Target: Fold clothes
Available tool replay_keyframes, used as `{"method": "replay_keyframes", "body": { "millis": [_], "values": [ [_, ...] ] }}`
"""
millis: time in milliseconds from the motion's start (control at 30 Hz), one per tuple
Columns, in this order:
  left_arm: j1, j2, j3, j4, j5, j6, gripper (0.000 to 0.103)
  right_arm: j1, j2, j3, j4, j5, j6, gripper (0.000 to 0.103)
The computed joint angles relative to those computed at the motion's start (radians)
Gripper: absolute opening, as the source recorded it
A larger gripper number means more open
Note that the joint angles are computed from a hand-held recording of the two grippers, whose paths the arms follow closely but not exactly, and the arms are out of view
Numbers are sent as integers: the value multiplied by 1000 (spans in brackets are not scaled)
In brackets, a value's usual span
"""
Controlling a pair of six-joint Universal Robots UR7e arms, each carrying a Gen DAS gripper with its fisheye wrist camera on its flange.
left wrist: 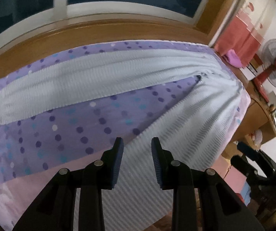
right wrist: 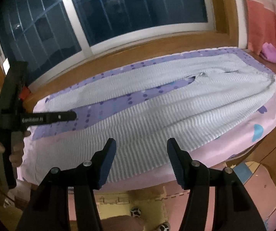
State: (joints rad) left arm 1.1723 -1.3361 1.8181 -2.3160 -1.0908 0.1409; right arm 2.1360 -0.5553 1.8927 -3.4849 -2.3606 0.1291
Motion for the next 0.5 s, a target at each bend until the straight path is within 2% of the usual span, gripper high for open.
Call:
{"method": "replay_keyframes", "body": {
  "millis": [133, 233, 367, 500],
  "values": [
    [53, -17, -30, -9, 5, 2, 30, 2, 41, -69, 54, 32, -32, 56],
    [111, -24, -86, -7, 14, 10, 30, 6, 95, -170, 123, 67, -59, 56],
    [209, 1, -231, 29, 11, 60, 30, 5, 198, -367, 258, 147, -68, 56],
    [287, 80, -416, 63, -28, 148, 30, 13, 332, -620, 439, 194, -53, 56]
  ]
}}
